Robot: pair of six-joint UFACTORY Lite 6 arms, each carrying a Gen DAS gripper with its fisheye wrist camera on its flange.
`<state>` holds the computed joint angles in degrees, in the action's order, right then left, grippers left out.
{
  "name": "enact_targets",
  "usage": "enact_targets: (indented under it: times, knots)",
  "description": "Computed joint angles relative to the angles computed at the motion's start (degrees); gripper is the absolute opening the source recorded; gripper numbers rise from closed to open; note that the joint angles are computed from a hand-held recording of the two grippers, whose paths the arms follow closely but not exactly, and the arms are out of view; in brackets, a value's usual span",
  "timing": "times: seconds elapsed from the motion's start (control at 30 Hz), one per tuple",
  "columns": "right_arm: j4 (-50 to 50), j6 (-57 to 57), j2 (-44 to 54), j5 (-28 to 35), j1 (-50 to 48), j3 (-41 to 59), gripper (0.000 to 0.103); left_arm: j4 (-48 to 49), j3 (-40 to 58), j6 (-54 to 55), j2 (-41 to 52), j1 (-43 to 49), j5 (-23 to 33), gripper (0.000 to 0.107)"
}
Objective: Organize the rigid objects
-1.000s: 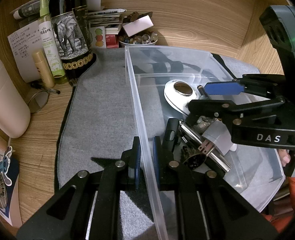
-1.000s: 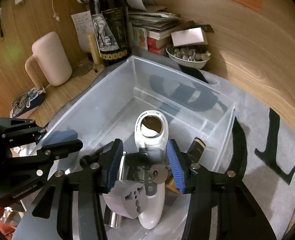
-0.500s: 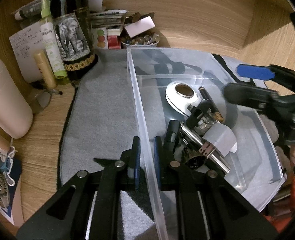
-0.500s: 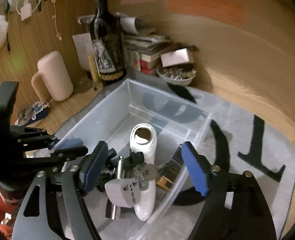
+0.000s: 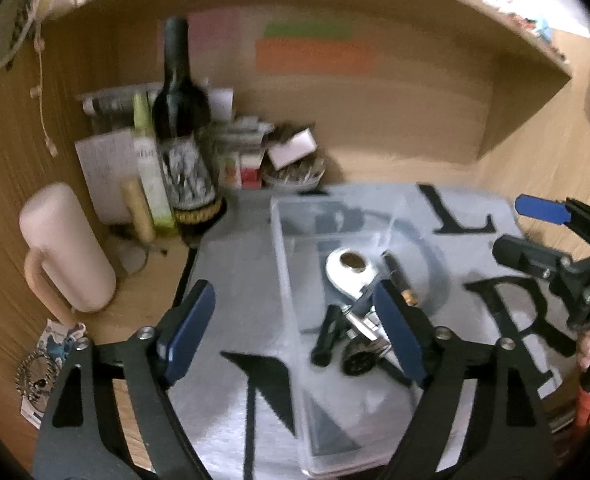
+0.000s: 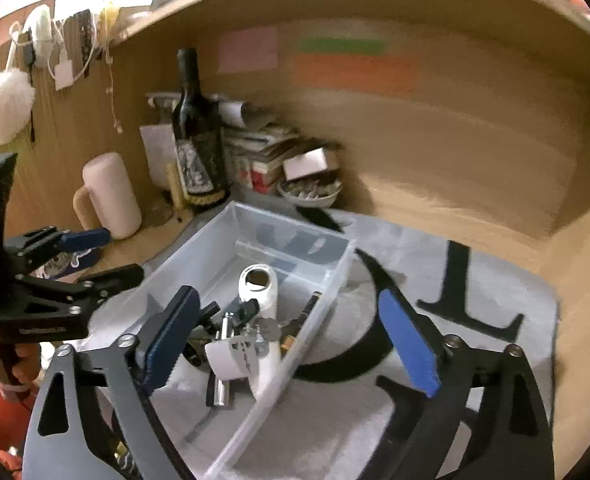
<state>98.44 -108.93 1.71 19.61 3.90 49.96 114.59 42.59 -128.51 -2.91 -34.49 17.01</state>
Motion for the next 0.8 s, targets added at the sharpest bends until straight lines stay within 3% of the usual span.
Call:
enact_targets:
  times: [0.1, 0.3, 0.47, 0.8]
  knots:
    - [8.81, -8.83, -6.84, -0.14, -1.43, -6.08, 0.103, -0.41, -1.91, -0.70, -3.38, -4.11, 3.76, 0.092]
    - [10.19, -9.75, -17.27, 1.67, -4.88, -13.78, 0.103, 0.96, -4.63, -5.56, -7.41, -12.56, 11.74, 0.100]
    - [10.32, -10.17, -24.02, 3.36, -7.71, -19.10, 0.103, -0.49, -6.03, -6.47, -8.74, -17.88, 17.37, 0.101]
    - [7.55, -7.32, -28.52, 7.28, -12.60, -23.69, 0.103, -1.71, -7.05, -7.87, -8.82, -23.99, 22.51, 0.102]
